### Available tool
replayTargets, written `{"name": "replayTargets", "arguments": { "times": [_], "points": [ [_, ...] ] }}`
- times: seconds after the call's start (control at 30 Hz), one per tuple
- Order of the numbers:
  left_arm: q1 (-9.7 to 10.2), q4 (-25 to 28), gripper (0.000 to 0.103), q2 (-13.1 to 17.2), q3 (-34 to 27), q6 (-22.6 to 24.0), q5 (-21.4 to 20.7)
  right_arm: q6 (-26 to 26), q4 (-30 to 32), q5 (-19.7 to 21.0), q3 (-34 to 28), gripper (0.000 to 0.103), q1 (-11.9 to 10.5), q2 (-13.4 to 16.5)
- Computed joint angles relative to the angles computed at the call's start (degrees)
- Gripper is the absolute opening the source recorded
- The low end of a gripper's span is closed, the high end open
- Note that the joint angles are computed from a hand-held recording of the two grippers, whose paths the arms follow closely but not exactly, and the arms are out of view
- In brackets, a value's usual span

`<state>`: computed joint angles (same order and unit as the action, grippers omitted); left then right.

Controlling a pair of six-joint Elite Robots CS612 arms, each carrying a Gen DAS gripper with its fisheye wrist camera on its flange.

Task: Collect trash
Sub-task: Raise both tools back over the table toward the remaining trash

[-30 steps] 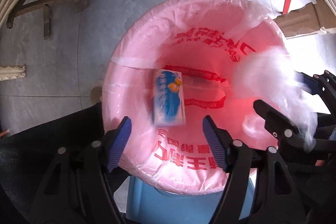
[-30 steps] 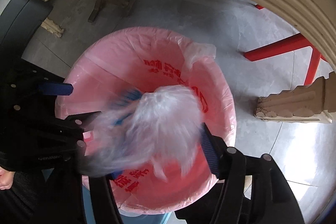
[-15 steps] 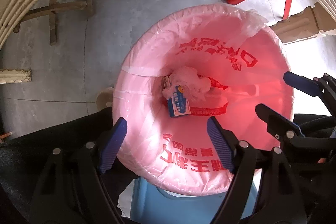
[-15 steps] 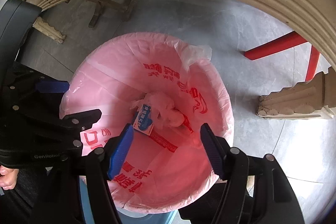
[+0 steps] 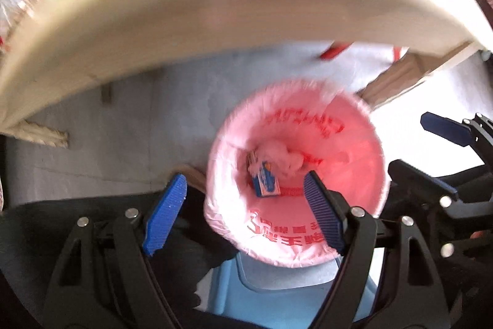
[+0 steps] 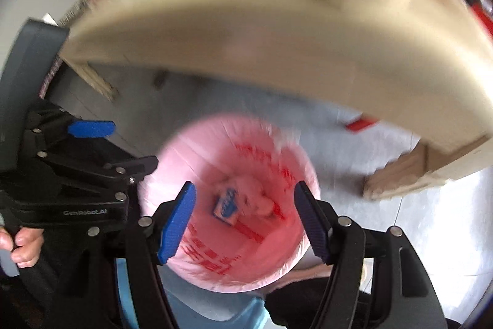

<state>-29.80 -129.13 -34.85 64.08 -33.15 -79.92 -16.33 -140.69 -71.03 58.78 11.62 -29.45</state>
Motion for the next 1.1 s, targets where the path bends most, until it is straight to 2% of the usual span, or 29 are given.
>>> {"name": "replayTargets", "arguments": {
  "times": [0.03, 0.07, 0.1, 0.2, 0.33, 0.4, 0.47, 0.63, 0.77, 1.1],
  "points": [
    [-0.16, -1.2, 0.078, -1.0, 0.9, 0.3, 1.1, 0.1, -2.9, 1.0, 1.8, 0.071, -0.2, -1.4],
    [-0.30, -2.5, 0.079, -2.0, 1.7, 0.5, 2.2, 0.3, -5.8, 2.2, 3.4, 0.080, -0.4, -2.7],
    [-0.42, -4.1, 0.081, -3.3, 2.7, 0.8, 3.2, 0.6, -8.3, 3.4, 4.6, 0.085, -0.7, -3.8],
    [-0.33, -8.7, 0.084, -6.4, 4.7, 0.8, 4.2, 2.0, -16.0, 7.6, 7.7, 0.086, -1.5, -6.6],
    [-0.39, -9.0, 0.084, -8.9, 4.4, -0.4, 8.4, 3.0, -23.9, 8.5, 9.3, 0.086, -1.9, -9.2],
    [-0.43, -9.6, 0.084, -9.7, 4.0, 0.0, 10.5, 2.8, -25.5, 9.3, 9.3, 0.086, -2.1, -9.7],
    [-0.59, -7.5, 0.084, -9.6, 2.2, -0.5, 13.1, 2.4, -25.7, 9.8, 8.6, 0.086, -2.2, -9.9],
    [0.16, -5.4, 0.084, -8.1, -1.9, -1.6, 13.6, 1.3, -24.6, 9.6, 6.0, 0.086, -2.3, -9.0],
    [1.23, -4.0, 0.084, -6.8, -5.5, -3.5, 12.3, 1.0, -22.9, 9.5, 3.4, 0.086, -2.6, -8.0],
    [3.24, 3.2, 0.084, -0.1, -18.8, -6.1, 9.9, 0.8, -17.5, 9.2, -5.6, 0.086, -3.3, -3.1]
  ]
}}
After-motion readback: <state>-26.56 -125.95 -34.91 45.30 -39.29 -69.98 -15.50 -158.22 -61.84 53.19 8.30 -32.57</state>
